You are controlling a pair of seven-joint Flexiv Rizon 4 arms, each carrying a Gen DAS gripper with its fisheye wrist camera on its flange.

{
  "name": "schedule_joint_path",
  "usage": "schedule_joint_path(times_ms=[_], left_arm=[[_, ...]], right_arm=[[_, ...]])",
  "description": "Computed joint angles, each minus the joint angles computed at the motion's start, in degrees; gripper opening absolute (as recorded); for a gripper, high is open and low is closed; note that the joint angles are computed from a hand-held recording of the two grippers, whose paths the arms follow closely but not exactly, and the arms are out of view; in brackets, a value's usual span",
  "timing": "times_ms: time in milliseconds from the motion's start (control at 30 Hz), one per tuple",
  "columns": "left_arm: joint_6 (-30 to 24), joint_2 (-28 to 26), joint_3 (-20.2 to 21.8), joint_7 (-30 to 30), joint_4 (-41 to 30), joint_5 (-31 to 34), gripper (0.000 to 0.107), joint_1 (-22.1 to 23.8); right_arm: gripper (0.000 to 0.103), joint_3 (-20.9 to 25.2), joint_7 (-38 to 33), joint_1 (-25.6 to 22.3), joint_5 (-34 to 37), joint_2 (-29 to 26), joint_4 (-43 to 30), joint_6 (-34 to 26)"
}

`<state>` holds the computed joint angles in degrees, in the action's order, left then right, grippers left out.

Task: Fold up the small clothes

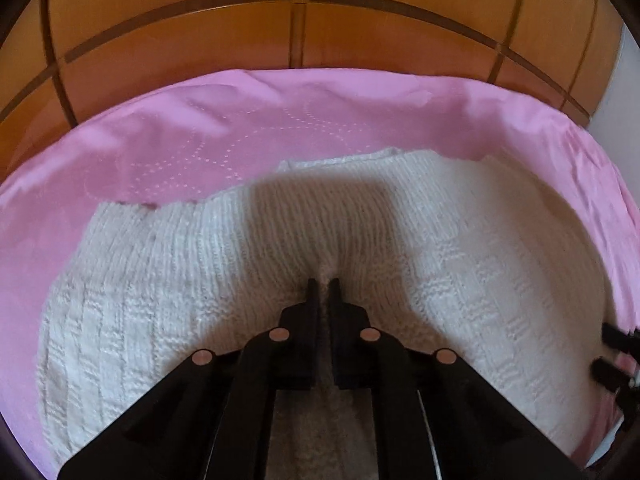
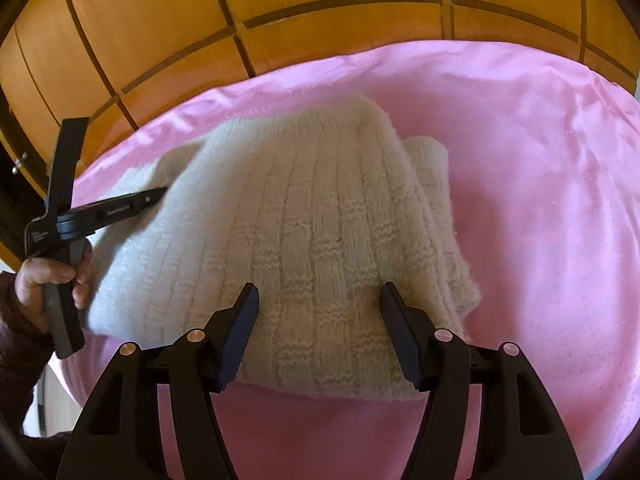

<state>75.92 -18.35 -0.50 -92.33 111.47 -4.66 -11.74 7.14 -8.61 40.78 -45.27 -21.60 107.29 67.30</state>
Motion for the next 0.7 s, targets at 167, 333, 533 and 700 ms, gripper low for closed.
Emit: schedule_joint_path(times_ms=[167,333,533,700], left_arm=[[0.89,3.19,2.53,-3.63,1.66,3.29,0.035,-1.74],[3.13,8.78,3.22,-9.05,6.47,6.37,0.049,-1.97],[4.83,14.37,1.76,-12.36,12.15,8.20,0.054,-0.74],[6.68,16.97,-0.17,-10.15,16.35,4.61,0.055,0.37]], right_arm=[[0.062,-0.34,0.31,-0.48,-1.09,1.29,1.23,2.43],[0.072,-4.26,12.03,-2.64,-7.84,4.48,6.00,10.30],[0.076,-2.62,13.24,-6.60,-1.41,2.52,8.28,17.21],[0.080,-6.60,12.81,-3.38,3.21,0.56,9.48,24.20]])
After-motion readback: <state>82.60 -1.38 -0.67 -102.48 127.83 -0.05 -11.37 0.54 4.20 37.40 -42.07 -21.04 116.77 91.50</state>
